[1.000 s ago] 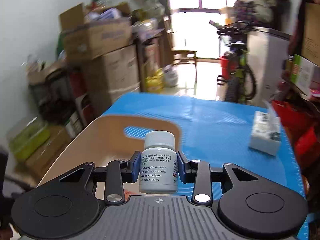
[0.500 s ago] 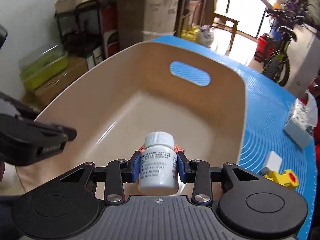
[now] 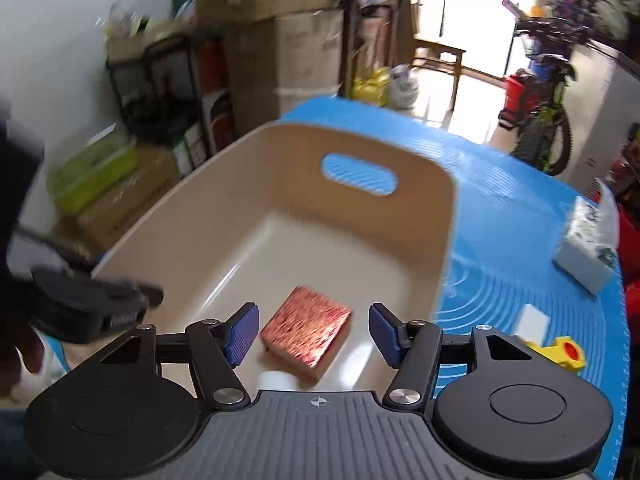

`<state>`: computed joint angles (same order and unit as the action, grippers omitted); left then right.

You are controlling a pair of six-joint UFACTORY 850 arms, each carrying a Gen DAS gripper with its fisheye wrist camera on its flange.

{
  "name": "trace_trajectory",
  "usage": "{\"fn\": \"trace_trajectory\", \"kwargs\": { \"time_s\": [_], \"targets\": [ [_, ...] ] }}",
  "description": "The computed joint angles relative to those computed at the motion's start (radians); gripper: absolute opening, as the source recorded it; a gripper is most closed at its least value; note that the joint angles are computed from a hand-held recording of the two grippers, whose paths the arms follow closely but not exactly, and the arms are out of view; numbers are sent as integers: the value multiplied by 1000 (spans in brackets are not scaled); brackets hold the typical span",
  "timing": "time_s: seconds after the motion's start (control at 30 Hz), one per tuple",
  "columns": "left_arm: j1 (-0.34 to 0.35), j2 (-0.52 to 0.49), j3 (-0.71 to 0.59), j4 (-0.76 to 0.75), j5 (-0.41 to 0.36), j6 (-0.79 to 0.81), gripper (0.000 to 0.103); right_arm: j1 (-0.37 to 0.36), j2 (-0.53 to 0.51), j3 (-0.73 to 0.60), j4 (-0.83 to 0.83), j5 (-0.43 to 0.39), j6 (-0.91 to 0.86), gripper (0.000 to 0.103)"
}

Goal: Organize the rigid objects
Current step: 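Grasp the red action figure by its torso with the right tool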

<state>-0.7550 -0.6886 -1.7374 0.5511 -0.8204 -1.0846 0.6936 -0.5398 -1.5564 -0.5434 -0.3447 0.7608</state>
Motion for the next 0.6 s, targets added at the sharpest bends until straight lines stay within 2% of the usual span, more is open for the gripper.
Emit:
{"fn": "trace_trajectory", "kwargs": {
  "time_s": [0.13,0.27,0.47,0.6],
  "targets": [
    [-1,0,1,-2,2,-1,10,-24,59,60,-144,28,210,68],
    [-1,-2,-3,-5,3,-2,10,-54,117,138,-326,16,454,68],
    [0,-1,-2,-7,4,-2,10,-109,162,233,-405,-49,647,68],
    [-1,0,-2,-6,5,-6,10,-147,158,253,-346,-94,646,68]
  ]
}}
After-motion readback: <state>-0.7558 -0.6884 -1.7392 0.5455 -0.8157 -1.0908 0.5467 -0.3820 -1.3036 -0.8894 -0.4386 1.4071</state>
